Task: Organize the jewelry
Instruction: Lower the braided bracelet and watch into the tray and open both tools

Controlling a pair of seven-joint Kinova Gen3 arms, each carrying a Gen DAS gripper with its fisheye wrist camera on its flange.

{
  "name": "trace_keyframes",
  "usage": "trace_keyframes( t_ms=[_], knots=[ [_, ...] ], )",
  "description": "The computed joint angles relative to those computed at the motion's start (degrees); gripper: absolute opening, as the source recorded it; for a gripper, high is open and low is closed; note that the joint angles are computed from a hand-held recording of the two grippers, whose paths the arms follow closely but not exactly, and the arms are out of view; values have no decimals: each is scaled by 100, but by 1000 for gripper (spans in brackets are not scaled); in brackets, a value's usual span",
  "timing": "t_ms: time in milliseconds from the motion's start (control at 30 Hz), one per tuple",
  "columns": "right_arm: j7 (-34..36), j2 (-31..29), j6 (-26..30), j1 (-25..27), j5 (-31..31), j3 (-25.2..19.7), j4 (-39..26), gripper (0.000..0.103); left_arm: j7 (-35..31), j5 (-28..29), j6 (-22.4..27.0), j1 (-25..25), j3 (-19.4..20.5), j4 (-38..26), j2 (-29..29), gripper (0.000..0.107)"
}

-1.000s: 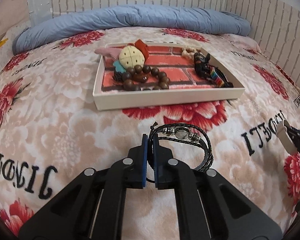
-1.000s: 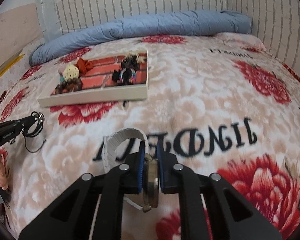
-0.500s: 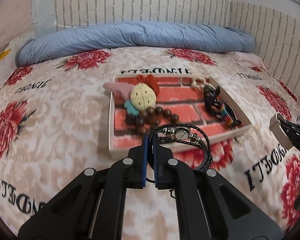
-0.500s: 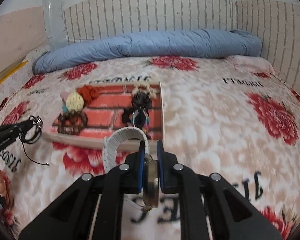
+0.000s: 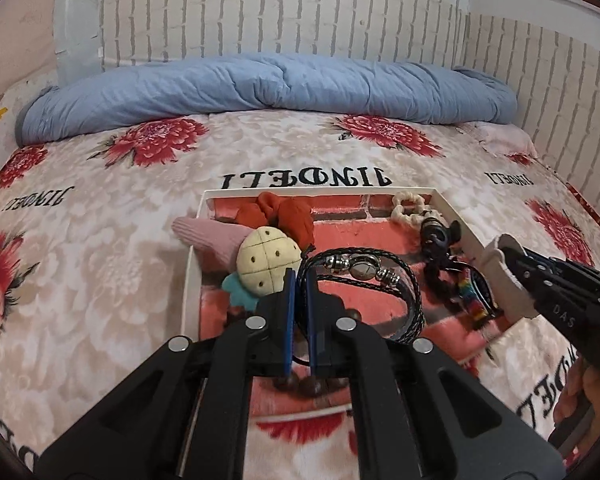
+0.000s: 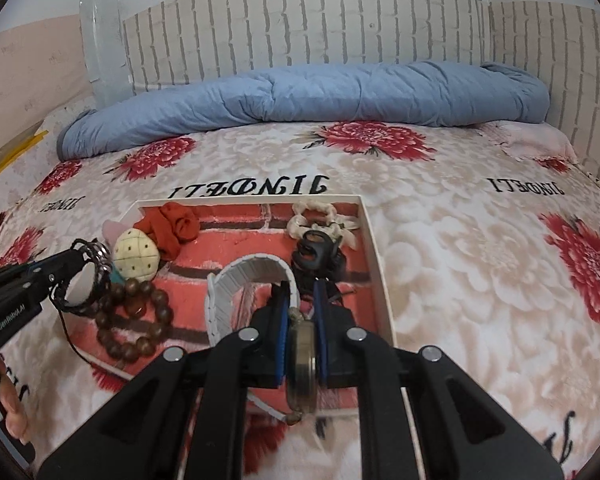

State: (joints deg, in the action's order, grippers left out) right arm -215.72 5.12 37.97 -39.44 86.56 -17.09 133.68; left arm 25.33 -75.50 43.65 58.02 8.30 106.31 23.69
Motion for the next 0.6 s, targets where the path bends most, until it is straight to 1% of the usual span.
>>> trace_keyframes(
  t_ms=[67,133,333,467,600],
  knots=[
    [-42,188,-20,47,134,50,-90,12,103,-128,-216,-85,-48,10,74,3],
    [-169,330,-147,147,320,114,-143,12,80,-176,-243,-115,-95,-56,211,3],
    [-388,678,-185,328,664,146,-268,12,145,-307,-565,-259,-313,-148,455,3],
    [-353,789,-125,376,711,124,-306,12,177,-402,-742,-332,-429,-211,548,3],
    [-248,875,78,319,610,103,-365,12,100,-405,-713,-281,-471,-266,621,4]
  ],
)
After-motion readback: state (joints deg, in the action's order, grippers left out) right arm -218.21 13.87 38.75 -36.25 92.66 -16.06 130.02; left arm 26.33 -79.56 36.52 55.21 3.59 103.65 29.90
